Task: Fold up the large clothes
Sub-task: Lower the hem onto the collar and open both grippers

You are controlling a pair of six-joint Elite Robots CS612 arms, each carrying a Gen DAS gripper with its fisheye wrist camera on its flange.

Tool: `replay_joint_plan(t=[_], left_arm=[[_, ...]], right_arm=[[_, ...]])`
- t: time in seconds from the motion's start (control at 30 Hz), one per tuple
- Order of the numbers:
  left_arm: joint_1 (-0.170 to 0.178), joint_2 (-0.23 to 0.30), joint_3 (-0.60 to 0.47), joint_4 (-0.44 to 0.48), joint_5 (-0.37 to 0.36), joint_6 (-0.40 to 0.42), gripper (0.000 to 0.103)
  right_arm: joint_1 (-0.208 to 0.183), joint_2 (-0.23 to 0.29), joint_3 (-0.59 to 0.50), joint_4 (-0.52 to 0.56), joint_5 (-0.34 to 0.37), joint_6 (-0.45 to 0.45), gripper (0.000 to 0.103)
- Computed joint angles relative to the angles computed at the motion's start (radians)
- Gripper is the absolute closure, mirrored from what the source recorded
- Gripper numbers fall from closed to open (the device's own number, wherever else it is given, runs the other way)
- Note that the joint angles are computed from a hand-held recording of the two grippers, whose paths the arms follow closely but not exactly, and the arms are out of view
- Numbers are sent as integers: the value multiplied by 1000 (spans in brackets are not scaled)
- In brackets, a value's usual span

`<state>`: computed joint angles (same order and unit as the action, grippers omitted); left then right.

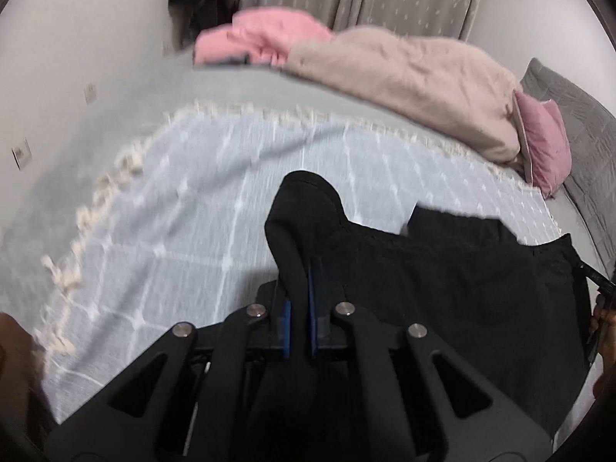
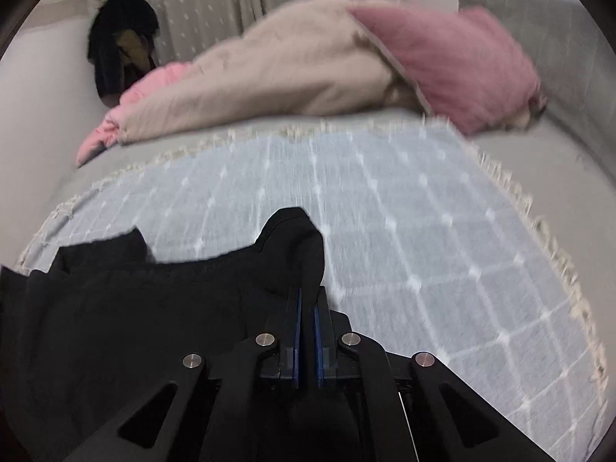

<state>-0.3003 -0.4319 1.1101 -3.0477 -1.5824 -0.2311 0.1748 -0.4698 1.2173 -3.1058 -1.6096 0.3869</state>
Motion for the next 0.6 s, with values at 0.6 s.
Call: replay_joint_plan(t=[0.6], left_arm=[[16,207,-342,289,93,-108,85]], right_arm=[[-21,134,-220,250,-82,182,100]])
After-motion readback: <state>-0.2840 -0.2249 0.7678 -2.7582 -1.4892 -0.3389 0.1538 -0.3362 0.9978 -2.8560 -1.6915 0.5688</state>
